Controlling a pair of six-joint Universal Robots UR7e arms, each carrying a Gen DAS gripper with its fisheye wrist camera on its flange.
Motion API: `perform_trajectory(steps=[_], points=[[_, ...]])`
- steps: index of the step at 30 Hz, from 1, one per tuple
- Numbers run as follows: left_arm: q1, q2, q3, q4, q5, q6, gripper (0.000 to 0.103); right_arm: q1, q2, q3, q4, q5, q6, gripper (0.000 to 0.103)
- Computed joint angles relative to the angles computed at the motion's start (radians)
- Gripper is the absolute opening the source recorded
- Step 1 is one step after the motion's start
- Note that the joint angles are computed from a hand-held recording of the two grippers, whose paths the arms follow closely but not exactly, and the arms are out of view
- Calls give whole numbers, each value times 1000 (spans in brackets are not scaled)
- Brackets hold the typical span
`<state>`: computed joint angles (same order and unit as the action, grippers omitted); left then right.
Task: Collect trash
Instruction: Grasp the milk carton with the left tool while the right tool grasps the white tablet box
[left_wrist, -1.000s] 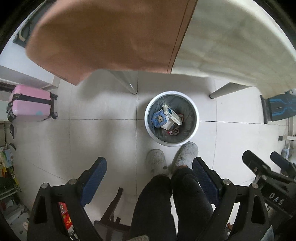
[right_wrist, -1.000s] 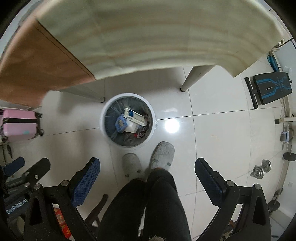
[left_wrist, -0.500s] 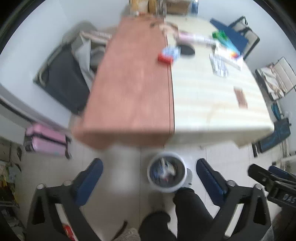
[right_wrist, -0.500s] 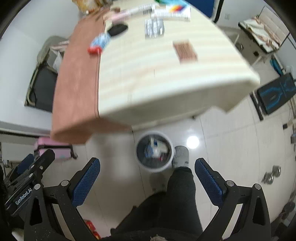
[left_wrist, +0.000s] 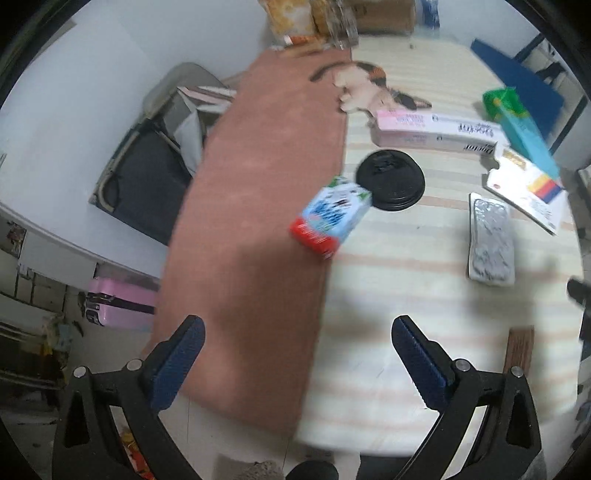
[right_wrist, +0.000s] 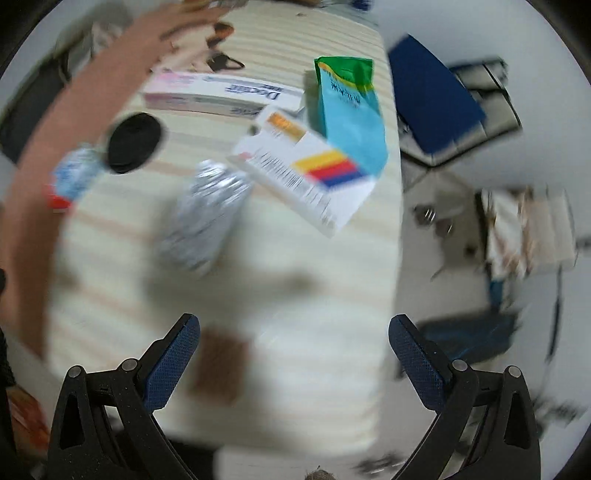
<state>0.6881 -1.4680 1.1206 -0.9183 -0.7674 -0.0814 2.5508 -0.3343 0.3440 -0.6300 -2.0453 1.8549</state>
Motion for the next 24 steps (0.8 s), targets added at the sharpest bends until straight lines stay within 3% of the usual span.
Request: perform_trajectory(steps=[4, 8, 10, 13, 15, 17, 19, 22, 24], points=[[-4, 39, 57, 1, 9, -73, 103, -85, -137, 261, -85, -33, -210, 103], [-2, 66, 86, 5, 11, -110, 103, -150, -152, 326, -80, -82, -456, 103], [1, 76, 90, 10, 18, -117, 103, -165, -147, 343, -81, -102, -539, 103], [8, 93, 80, 18, 22, -126, 103, -187, -194, 447, -212, -95, -640, 99], [14, 103, 65, 26, 28, -134, 103, -195, -240, 518, -314, -77, -652, 87], [22, 116, 41, 44, 21, -143, 103, -211, -339, 663, -510, -3, -620, 69], [30, 129, 19, 57, 22, -141, 103, -215, -404, 758, -622, 25, -549, 67], [46, 150, -32, 85, 19, -133, 103, -229, -553, 990, -923, 146, -384, 67], [61, 171, -83, 113, -2, -125, 103, -223, -613, 1086, -1056, 160, -341, 71]])
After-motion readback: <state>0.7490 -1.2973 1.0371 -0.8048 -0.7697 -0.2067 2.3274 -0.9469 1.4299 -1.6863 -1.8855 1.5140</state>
